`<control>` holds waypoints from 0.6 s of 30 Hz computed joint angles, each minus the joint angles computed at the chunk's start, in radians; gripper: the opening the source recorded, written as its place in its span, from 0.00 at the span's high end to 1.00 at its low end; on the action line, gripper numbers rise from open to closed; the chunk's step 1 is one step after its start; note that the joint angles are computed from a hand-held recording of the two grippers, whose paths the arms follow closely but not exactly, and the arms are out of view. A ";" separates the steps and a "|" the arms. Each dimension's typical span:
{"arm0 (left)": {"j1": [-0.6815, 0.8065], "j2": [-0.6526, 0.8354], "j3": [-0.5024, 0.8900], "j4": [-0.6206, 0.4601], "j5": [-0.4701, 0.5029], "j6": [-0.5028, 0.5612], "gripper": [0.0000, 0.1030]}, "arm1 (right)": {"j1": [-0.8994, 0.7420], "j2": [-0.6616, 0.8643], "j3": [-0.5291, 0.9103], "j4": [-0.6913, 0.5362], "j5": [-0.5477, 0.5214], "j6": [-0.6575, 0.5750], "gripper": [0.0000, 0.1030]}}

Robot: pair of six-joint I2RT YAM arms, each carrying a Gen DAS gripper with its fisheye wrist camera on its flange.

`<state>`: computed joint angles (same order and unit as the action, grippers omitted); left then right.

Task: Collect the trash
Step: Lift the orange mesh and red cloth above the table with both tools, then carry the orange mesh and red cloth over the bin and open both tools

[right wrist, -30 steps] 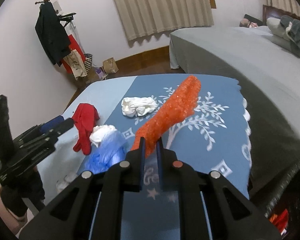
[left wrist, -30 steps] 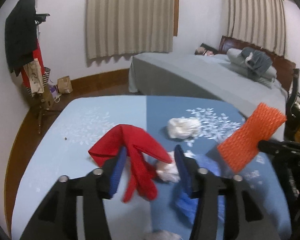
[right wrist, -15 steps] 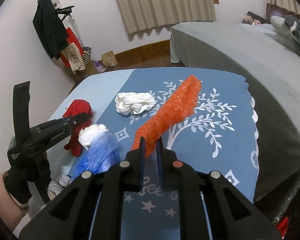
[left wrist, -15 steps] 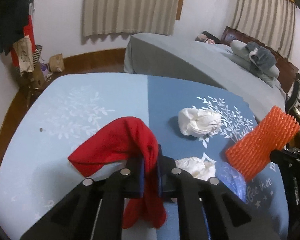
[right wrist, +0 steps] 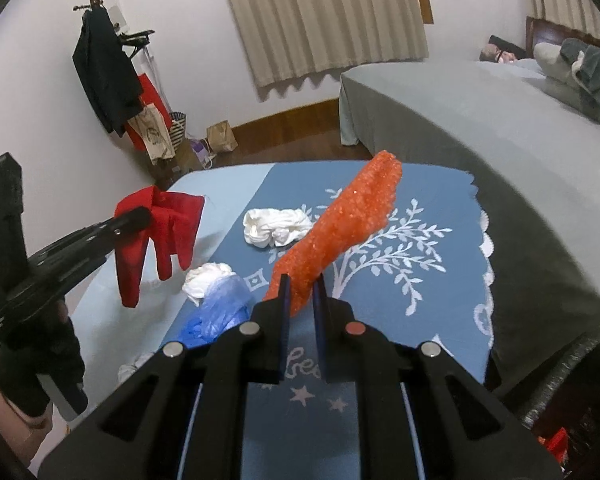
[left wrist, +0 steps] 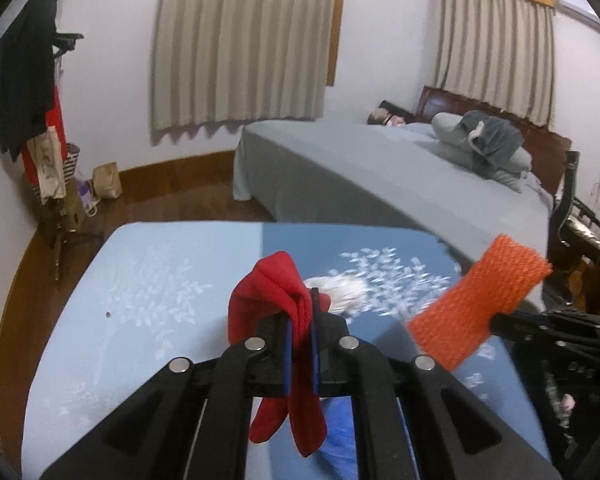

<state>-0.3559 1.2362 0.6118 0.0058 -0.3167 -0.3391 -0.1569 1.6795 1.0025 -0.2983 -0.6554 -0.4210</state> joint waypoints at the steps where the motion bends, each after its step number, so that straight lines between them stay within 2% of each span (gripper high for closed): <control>1: -0.026 -0.014 0.006 -0.015 -0.012 -0.012 0.93 | -0.011 -0.014 -0.006 -0.008 -0.005 -0.008 0.90; 10: -0.262 -0.015 0.096 -0.093 -0.133 -0.081 0.93 | -0.158 -0.119 -0.021 -0.124 -0.079 -0.107 0.90; 18: -0.429 0.108 0.205 -0.084 -0.197 -0.134 0.93 | -0.363 -0.156 0.011 -0.275 -0.143 -0.255 0.90</control>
<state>-0.7845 1.3437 0.8173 -0.0778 -0.5140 -0.4726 -0.5201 1.5234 1.0140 -0.5732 -0.7989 -0.6755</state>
